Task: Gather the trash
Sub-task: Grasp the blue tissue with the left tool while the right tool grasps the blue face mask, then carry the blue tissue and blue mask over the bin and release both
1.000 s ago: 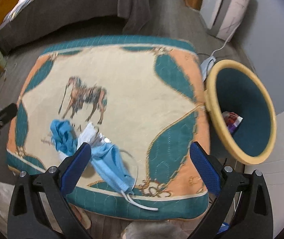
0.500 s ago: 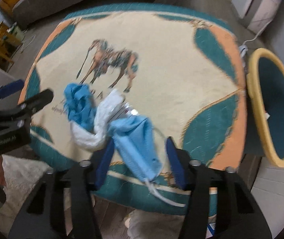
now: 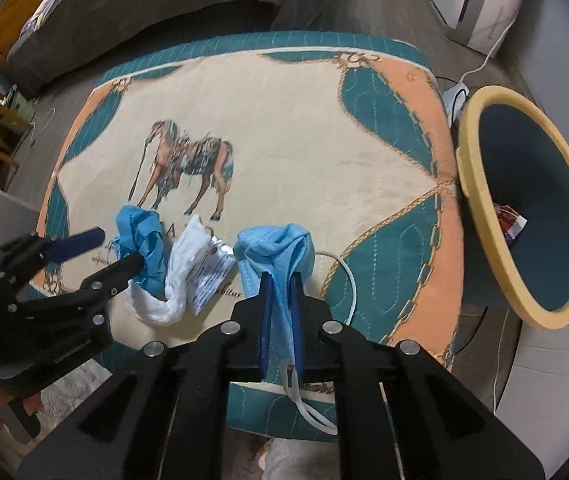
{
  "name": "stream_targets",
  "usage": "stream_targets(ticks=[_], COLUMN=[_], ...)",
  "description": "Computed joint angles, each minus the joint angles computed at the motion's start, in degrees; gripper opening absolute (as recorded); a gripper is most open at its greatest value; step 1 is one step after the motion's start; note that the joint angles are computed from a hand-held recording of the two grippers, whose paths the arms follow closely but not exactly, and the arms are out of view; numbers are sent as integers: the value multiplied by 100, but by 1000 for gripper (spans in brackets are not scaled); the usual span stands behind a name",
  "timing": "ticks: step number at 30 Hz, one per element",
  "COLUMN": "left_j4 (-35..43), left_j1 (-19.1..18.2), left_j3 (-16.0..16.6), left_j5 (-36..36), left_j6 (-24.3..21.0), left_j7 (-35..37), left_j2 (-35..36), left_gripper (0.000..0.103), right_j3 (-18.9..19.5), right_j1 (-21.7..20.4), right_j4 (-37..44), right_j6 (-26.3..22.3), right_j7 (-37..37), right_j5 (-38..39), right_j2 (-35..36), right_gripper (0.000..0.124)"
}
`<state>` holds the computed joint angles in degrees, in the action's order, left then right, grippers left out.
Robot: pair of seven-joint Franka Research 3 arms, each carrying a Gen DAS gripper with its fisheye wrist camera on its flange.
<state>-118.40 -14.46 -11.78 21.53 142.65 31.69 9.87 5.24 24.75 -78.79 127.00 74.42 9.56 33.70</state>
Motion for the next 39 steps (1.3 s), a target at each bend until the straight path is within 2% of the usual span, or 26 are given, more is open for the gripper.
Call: stream_targets(ticks=[1,2,3,7,15,22,33,39], left_j4=[-24,-63,-84,-62,-168,64,369,854], left_j1=[28,54,75,16,-35,16,17,-117], left_j3=[-8,-14,-24,22,181,70,-10,-9], left_j5=[-70,-137,-204,47,1370,2204,2501,2625], left_j6=[92,208,308,354,319,-8,44,18], left_j7=[69,134,213,173,-1044,-1500,-1637,-1435], left_j2=[4,-2,-3,-41,-437,-643,-632,-268], left_gripper=[37,31,20,17,17,17,17,17], right_j3=[4,12,17,18,13,60,21,-13], right_j1=[0,7,10,27,-4,-99,-281,-427], right_j4=[12,42,57,79,200,255,493,701], right_j6=[6,4,6,93,175,340,877,1012], right_j7=[-2,-1,-8,-22,19,28,-19,-27], right_j5=[8,15,20,23,98,275,455,486], right_j2=[14,42,54,62,113,49,-31,29], right_gripper=[8,8,8,8,8,8,8,8])
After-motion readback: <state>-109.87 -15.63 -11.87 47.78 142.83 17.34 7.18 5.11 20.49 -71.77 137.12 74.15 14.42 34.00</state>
